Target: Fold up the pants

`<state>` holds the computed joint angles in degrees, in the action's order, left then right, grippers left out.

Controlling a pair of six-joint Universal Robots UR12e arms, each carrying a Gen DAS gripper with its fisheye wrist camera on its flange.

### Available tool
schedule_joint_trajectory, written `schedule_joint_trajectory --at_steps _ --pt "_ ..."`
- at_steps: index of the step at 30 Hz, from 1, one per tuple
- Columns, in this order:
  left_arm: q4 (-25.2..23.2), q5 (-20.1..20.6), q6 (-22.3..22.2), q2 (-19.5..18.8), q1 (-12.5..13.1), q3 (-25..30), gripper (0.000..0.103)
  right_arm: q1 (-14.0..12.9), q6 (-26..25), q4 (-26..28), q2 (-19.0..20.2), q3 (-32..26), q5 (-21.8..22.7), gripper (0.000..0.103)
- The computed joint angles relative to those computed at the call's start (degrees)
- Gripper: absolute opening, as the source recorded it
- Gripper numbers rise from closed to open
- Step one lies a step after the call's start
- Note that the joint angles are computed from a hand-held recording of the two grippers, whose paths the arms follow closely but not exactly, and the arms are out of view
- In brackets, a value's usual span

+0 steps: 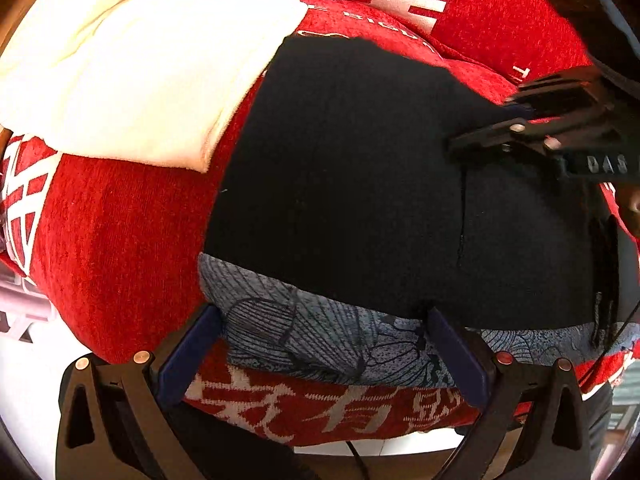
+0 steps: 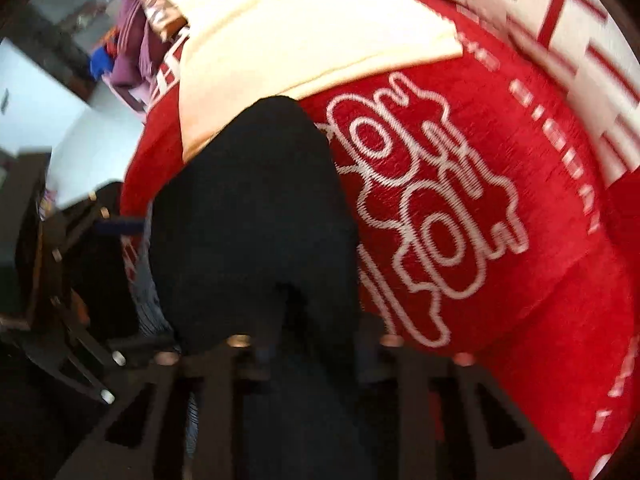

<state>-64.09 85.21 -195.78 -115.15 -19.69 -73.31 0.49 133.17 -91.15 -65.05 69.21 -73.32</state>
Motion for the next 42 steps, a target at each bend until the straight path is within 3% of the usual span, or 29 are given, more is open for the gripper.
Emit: schedule_joint_trajectory --at_steps 3,7,11,14,17,19,22,23,24,25,26,27,28,29,30,31,35,41,42 --pt "1.0 -2.6 0.9 0.9 1.6 -0.9 0.103 0.5 -1.4 -4.5 -2.3 2.4 -1.1 0.018" --pt "8.9 -9.1 2.7 2.9 5.1 -4.3 0.103 0.0 -2.1 -8.5 -5.2 4.8 0.9 0.018" --pt "12.7 -20.1 10.1 2.5 7.9 -4.5 0.103 -0.6 -2.4 -10.3 -7.3 6.5 2.7 0.018" --pt "10.9 -23.1 17.5 0.8 7.6 -2.0 0.103 -0.6 -1.8 -11.1 -7.8 7.1 3.4 0.018" --pt "8.9 -22.4 24.3 -0.8 6.0 0.1 0.103 -0.8 -1.3 -11.0 -7.8 7.0 4.0 0.018" --pt "4.1 -22.3 26.4 -2.5 5.2 2.5 0.103 -0.9 -1.3 -11.1 -8.0 7.3 4.3 0.018" --pt "2.0 -18.4 25.2 -3.6 3.8 4.1 0.103 -0.9 -0.6 -11.6 -7.7 7.6 3.6 0.017" --pt "1.0 -17.2 24.7 -3.7 3.5 4.7 0.099 -0.8 0.4 -12.2 -7.5 7.8 3.1 0.017" --pt "0.2 -16.5 24.2 -3.8 3.4 5.2 0.086 -0.9 1.3 -12.2 -7.3 7.9 3.1 0.018" --pt "-0.7 -16.9 24.2 -3.8 3.5 5.6 0.077 -1.0 2.9 -12.1 -6.9 7.6 3.0 0.018" --pt "-2.8 -18.5 24.4 -4.0 3.7 6.3 0.061 -1.0 5.0 -12.1 -6.4 7.3 2.5 0.021" --pt "-5.8 -19.8 24.5 -4.4 3.9 7.6 0.055 -1.0 7.0 -11.9 -6.1 6.9 2.0 0.028" --pt "-6.5 -19.2 24.6 -4.5 3.7 8.0 0.055 -1.1 9.7 -12.3 -5.8 6.7 1.7 0.031" --pt "-6.5 -17.1 24.8 -4.5 3.2 8.4 0.054 -1.2 12.0 -13.5 -5.9 6.8 0.9 0.044" --pt "-6.6 -15.7 24.8 -4.6 2.8 8.8 0.054 -1.4 14.2 -15.2 -6.3 7.2 0.1 0.05" --pt "-7.2 -14.2 24.4 -4.8 2.4 9.5 0.054 -1.6 16.1 -16.7 -6.5 7.6 -0.4 0.051" --pt "-8.6 -13.5 21.8 -5.2 2.2 11.2 0.053 -3.6 30.3 -22.7 -9.2 11.7 -6.3 0.076" --pt "-5.7 -11.2 22.6 -3.2 1.1 10.4 0.052 -5.6 41.4 -17.7 -11.8 18.0 -8.4 0.076" --pt "-5.6 -10.7 22.7 -3.0 1.0 10.6 0.052 -5.5 41.8 -19.6 -12.9 19.8 -8.9 0.076"
